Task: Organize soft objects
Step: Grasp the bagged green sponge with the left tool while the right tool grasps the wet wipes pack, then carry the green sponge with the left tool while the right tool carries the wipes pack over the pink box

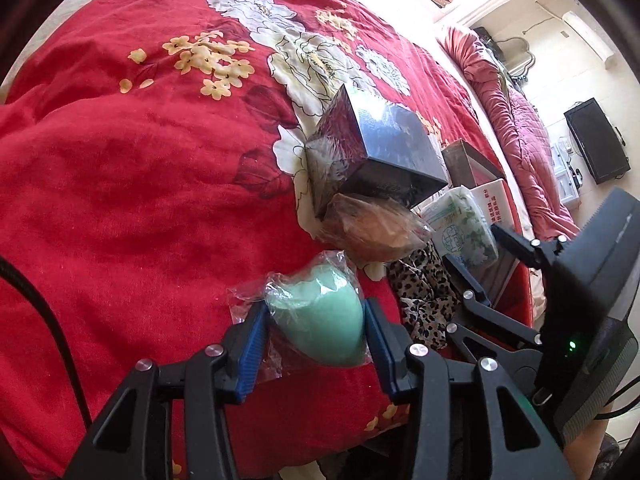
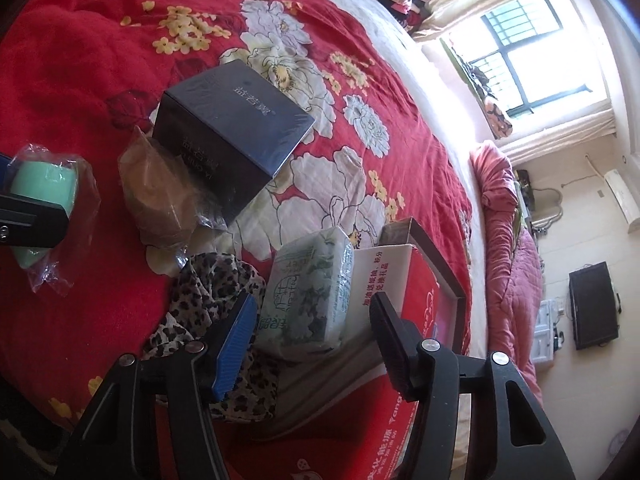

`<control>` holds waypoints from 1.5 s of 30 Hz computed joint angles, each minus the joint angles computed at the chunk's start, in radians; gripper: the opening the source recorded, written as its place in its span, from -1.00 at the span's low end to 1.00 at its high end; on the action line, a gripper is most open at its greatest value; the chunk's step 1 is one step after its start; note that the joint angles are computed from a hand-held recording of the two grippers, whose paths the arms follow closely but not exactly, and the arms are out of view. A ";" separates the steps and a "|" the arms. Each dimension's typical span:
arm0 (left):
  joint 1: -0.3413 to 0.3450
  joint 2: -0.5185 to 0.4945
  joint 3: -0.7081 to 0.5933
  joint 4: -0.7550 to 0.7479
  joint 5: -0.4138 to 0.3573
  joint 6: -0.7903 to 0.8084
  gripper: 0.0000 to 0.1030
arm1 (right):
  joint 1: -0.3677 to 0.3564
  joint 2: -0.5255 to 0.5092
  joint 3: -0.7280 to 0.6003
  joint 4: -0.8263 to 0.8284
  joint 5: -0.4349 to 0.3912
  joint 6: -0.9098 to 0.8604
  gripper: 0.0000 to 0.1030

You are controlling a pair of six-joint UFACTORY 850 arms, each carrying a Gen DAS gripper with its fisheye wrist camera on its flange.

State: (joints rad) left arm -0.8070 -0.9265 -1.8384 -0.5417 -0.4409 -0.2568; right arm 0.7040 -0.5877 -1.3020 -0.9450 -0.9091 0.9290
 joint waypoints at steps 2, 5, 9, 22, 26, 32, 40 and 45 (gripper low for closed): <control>0.001 0.007 0.011 -0.021 0.006 0.027 -0.07 | -0.008 -0.021 -0.018 0.039 -0.009 -0.024 -0.23; 0.000 0.012 0.015 -0.019 0.009 0.035 -0.07 | -0.007 -0.028 -0.012 0.011 -0.010 0.016 -0.38; -0.007 0.009 0.006 0.000 0.011 0.026 -0.07 | -0.020 0.033 0.049 -0.040 0.090 0.148 -0.67; -0.039 0.047 0.017 0.100 0.059 -0.027 -0.07 | -0.102 0.336 0.317 -0.206 0.563 0.664 -0.69; -0.057 0.051 -0.002 0.178 0.059 -0.084 -0.07 | -0.102 0.398 0.362 -0.336 0.575 0.801 -0.69; -0.089 0.033 -0.082 0.305 0.028 -0.179 -0.07 | -0.112 0.482 0.425 -0.467 0.567 0.945 -0.69; -0.137 -0.029 -0.251 0.471 -0.053 -0.278 -0.07 | -0.133 0.579 0.510 -0.577 0.549 1.083 -0.69; -0.160 -0.083 -0.375 0.530 -0.120 -0.302 -0.07 | -0.148 0.639 0.558 -0.646 0.543 1.166 -0.69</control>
